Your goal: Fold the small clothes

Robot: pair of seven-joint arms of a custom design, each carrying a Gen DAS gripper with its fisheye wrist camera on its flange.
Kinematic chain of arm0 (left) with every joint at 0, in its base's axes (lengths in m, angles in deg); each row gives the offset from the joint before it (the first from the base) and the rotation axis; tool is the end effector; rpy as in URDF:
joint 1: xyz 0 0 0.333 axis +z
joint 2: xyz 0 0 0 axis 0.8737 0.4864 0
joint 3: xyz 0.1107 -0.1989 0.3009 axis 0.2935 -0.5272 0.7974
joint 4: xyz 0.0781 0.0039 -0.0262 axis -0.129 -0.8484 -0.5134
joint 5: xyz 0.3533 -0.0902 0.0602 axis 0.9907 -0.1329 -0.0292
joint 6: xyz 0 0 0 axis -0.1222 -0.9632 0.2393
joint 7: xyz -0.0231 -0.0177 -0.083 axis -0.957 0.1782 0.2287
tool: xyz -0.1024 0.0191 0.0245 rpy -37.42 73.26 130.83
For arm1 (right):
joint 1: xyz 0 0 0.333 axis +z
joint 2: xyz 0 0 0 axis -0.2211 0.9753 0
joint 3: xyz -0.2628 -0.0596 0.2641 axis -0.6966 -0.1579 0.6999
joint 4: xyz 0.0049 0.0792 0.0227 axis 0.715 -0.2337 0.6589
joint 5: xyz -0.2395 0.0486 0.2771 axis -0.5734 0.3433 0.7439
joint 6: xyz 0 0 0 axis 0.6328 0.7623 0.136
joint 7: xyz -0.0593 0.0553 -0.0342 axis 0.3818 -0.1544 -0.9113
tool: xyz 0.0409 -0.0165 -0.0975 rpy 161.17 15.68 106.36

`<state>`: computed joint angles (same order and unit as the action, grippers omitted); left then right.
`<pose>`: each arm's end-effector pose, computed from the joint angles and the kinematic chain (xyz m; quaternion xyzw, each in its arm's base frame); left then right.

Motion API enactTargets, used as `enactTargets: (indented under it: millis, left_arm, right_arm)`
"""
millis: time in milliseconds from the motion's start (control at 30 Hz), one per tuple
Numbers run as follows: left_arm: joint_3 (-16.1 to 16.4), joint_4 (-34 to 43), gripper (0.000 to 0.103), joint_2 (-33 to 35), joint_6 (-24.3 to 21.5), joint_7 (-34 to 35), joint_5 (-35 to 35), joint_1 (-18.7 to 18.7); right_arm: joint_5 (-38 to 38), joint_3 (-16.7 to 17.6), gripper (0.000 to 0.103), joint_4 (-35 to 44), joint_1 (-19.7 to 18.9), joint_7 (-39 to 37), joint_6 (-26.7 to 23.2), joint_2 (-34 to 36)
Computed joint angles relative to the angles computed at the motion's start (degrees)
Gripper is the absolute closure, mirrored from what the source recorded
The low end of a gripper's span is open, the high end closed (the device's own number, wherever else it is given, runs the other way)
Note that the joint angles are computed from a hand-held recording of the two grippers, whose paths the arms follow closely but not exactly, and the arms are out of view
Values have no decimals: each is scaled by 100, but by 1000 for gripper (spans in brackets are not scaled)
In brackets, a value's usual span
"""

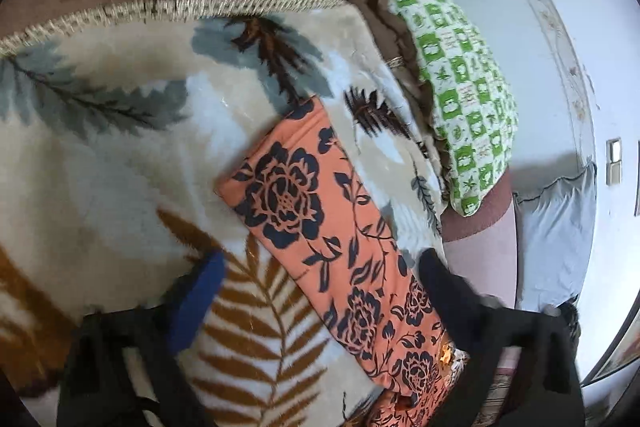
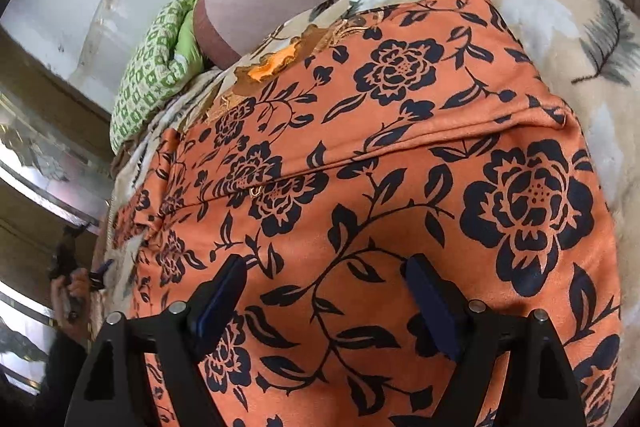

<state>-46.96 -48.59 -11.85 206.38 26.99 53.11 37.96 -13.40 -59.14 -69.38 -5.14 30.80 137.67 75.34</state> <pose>0.6300 -0.1638 0.3975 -0.8802 0.2065 -0.4272 0.0135 0.6922 0.1467 0.3887 -0.6382 0.6761 0.0377 0.3663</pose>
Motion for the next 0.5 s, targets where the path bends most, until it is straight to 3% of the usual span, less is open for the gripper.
enactTargets:
  millis: [100,300,367,433,467,500]
  left_arm:
    - [-609,228,26,162,-31,-118,306,647]
    - [-413,436,30,239,-405,-305,373,575]
    - [-347,573,46,212,-904,-455,444,529]
    - [-595,763,97,187,-1620,-415,505,744]
    - [-806,795,97,200,-1690,-445,556,943]
    - [-816,834,97,210,-1753,-514,615,962]
  right_arm:
    - [-91,-35,18,48,54,54,24,27]
    - [-75,28,18,20,94,26,270,37]
    - [-28,58,18,15,66,-18,286,40]
    - [11,74,18,9,49,-49,297,40]
    - [9,71,18,12,49,-60,295,44]
    - [7,70,18,14,51,-68,297,46]
